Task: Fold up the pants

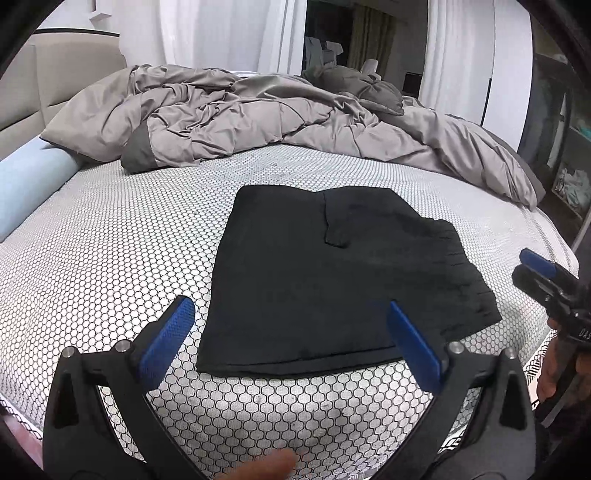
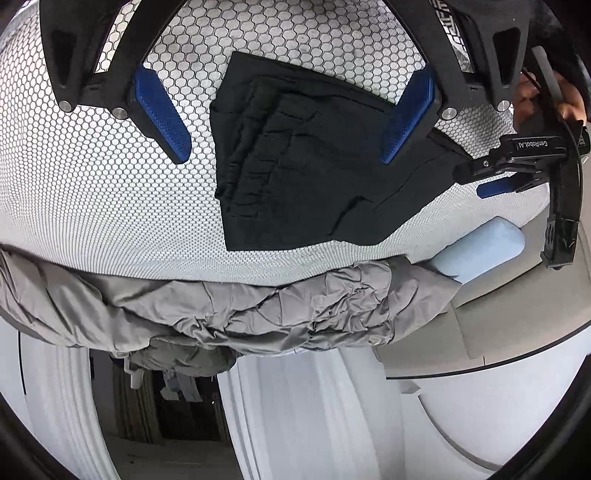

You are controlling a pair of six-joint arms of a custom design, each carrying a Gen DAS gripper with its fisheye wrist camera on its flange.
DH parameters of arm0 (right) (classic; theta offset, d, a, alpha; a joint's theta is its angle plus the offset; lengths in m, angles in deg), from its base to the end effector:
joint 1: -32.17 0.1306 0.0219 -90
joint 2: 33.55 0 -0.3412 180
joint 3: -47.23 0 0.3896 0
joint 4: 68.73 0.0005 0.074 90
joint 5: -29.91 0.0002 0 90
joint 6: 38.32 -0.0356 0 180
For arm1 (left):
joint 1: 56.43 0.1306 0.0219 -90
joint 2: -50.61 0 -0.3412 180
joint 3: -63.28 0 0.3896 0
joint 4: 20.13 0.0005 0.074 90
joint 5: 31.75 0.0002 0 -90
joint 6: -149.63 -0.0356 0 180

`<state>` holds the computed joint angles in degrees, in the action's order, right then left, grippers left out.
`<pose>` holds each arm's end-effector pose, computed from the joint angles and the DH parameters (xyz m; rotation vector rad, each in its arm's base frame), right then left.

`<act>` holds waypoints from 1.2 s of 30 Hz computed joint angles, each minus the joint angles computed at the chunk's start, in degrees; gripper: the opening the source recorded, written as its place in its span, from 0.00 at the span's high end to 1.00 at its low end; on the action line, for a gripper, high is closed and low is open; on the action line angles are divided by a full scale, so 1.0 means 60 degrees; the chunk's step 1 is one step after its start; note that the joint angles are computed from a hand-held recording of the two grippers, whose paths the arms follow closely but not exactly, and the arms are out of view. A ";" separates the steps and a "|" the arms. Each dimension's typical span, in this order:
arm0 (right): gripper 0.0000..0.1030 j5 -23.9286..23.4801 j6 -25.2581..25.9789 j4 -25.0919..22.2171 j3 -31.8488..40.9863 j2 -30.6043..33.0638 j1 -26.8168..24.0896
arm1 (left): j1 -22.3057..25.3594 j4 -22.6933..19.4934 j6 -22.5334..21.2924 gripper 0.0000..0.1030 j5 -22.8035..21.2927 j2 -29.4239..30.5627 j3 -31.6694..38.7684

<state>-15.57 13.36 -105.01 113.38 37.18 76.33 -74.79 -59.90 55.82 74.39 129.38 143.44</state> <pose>0.2851 0.2414 0.3564 0.2748 2.0377 -0.0129 0.4045 -0.1452 0.4074 0.5821 2.1713 -0.4528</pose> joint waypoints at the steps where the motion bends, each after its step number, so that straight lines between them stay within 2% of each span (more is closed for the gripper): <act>1: 0.00 0.0038 0.0031 0.0137 -0.0044 -0.0002 0.0003 | -0.0011 0.0023 -0.0007 0.01 0.0025 0.0022 -0.0001; 8: 0.00 -0.0082 -0.0198 0.0211 -0.0214 -0.0212 -0.0125 | -0.0206 0.0512 -0.0049 0.01 -0.0224 -0.0170 -0.0251; 21: 0.00 -0.0148 -0.0698 0.0107 -0.0304 -0.0439 -0.0254 | -0.0226 0.0574 0.0156 0.01 -0.0294 -0.0057 -0.0173; 36: 0.00 0.0018 -0.0578 -0.0050 -0.0110 -0.0252 -0.0099 | -0.0326 0.0593 0.0141 0.01 -0.0560 -0.0041 -0.0245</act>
